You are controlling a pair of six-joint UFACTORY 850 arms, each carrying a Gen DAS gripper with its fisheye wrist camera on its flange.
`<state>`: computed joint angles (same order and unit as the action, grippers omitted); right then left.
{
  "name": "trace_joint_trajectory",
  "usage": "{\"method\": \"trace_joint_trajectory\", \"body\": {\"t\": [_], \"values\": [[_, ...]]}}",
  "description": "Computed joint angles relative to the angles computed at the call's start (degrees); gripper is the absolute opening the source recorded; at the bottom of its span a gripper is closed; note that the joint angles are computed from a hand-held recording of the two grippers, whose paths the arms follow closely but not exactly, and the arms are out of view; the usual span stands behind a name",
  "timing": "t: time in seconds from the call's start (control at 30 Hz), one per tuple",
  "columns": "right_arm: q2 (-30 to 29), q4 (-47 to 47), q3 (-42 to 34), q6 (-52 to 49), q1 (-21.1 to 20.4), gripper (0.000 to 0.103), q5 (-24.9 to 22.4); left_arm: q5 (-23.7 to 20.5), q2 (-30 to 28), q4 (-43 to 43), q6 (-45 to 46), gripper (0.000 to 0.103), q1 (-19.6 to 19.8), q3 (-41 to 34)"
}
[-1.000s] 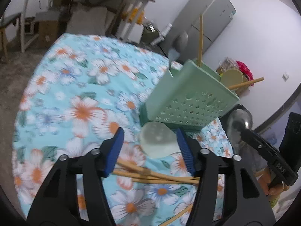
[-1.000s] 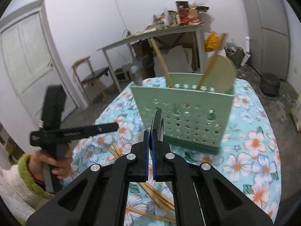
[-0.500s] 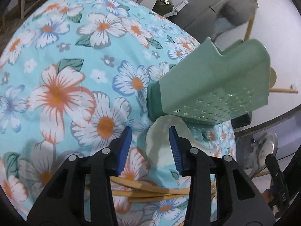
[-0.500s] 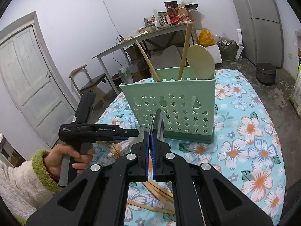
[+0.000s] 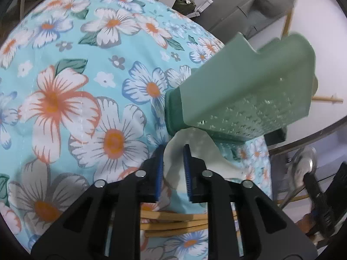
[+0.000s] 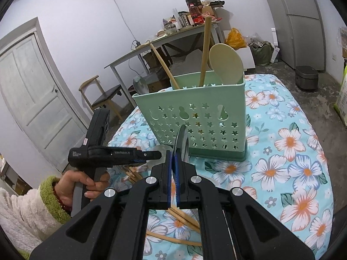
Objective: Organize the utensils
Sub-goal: 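Grasp the white plastic spoon with the left tool while the right tool holds the silver spoon, then lift the white spoon into the green holder and open the left tool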
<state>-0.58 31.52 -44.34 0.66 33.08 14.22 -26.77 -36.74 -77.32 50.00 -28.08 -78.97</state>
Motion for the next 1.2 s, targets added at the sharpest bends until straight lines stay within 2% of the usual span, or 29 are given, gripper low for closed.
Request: {"method": "trace_joint_trajectory", "body": {"t": [0.13,0.27,0.47,0.7,1.0,1.2], "values": [[0.05,0.20,0.06,0.12,0.00,0.003,0.33,0.85,1.96,-3.79,4.65,0.007,-0.19,2.21],[0.31,0.68,0.27,-0.32,-0.02,0.003,0.79,1.69,4.78,-9.28,10.95,0.004,-0.31,4.92],[1.19,4.56,0.73,-4.13,0.38,0.003,1.60,4.85,10.31,-16.83,20.19,0.001,-1.48,9.10],[1.94,5.77,1.17,-5.17,0.88,0.003,2.03,10.82,18.88,-27.05,34.70,0.001,-2.68,15.20],[2.23,7.22,1.01,-6.68,1.68,0.003,2.23,11.01,28.55,-46.69,56.53,0.001,-2.45,20.97],[2.45,7.46,1.00,-7.11,2.01,0.003,2.34,7.64,33.14,-58.69,70.13,0.001,-2.15,22.06]]}}
